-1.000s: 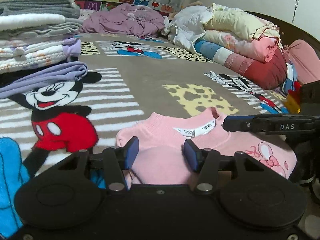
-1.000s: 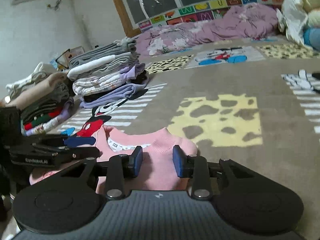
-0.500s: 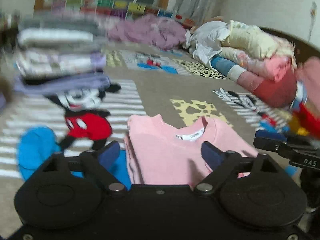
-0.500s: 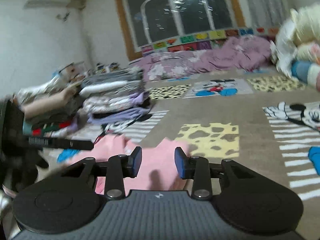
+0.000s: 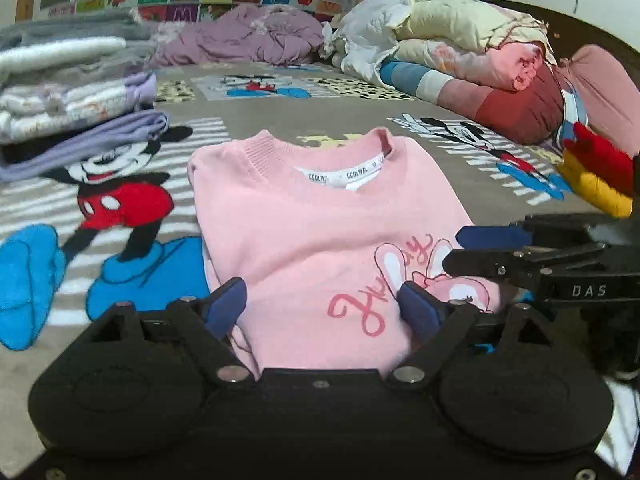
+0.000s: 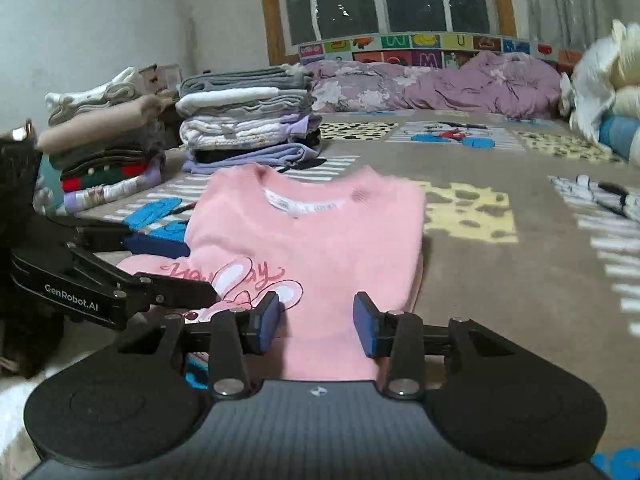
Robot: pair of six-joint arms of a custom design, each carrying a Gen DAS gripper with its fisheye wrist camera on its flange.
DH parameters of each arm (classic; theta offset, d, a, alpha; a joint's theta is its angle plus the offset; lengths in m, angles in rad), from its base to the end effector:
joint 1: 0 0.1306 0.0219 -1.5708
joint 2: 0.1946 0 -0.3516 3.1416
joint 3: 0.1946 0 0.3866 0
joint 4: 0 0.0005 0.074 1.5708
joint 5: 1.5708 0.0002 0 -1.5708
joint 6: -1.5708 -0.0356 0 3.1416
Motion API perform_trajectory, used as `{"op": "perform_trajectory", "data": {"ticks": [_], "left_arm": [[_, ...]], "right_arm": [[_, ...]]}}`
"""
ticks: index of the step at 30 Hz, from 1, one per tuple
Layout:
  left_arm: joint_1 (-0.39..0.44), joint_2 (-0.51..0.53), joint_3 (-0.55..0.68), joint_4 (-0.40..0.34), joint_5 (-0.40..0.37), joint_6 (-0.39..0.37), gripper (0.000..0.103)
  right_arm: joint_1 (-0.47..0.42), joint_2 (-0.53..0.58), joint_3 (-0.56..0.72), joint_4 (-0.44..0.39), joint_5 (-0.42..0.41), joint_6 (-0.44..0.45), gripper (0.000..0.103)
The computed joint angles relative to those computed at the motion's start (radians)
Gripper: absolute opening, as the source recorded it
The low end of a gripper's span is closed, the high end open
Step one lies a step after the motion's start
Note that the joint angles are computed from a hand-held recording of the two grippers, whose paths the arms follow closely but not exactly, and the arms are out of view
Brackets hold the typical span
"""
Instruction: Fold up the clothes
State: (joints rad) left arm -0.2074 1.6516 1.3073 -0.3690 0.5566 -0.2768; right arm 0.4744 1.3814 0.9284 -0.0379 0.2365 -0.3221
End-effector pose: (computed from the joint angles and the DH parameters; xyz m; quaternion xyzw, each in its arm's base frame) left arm 0.5441 -0.1342 0.2701 0.3205 0.8216 -0.2358 0.4082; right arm 0.4195 0.2055 0.2616 -0.0043 0.8539 0.1047 0.5098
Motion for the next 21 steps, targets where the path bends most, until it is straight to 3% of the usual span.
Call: {"op": "perform_trajectory", "data": {"ticks": [2,7,8,12,17,19,21], "left_arm": [[0.001,-0.003,-0.007,0.013,0.005,0.005,0.087],[0.028,-0.141,-0.220,0.314,-0.031,0.158,0.090],[0.033,-0.159,-0.241,0.327,-0.034,0.180,0.096],[0.036,-0.203,-0.255,0.263,-0.069,0.226,0.100],[0.041,-0.227,-0.217,0.129,-0.079,0.301,0.100],[0.051,-0.205,-0.178,0.041,-0.036,0.304,0.100],[0.064,-0.183,-0.155,0.012,0.020,0.361,0.100]], "right_arm": [[-0.009,0.006,-0.003,0.010,-0.019,-0.020,0.042],[0.007,-0.030,-0.038,0.043,0.018,-0.050,0.043],[0.018,-0.049,-0.056,0.054,0.046,-0.070,0.046],[0.045,-0.109,-0.096,0.008,0.117,-0.201,0.054],[0.040,-0.188,-0.172,0.012,0.127,-0.442,0.061],[0.029,-0.212,-0.200,0.023,0.103,-0.521,0.065],[0.016,-0.221,-0.216,0.032,0.080,-0.570,0.065]]}}
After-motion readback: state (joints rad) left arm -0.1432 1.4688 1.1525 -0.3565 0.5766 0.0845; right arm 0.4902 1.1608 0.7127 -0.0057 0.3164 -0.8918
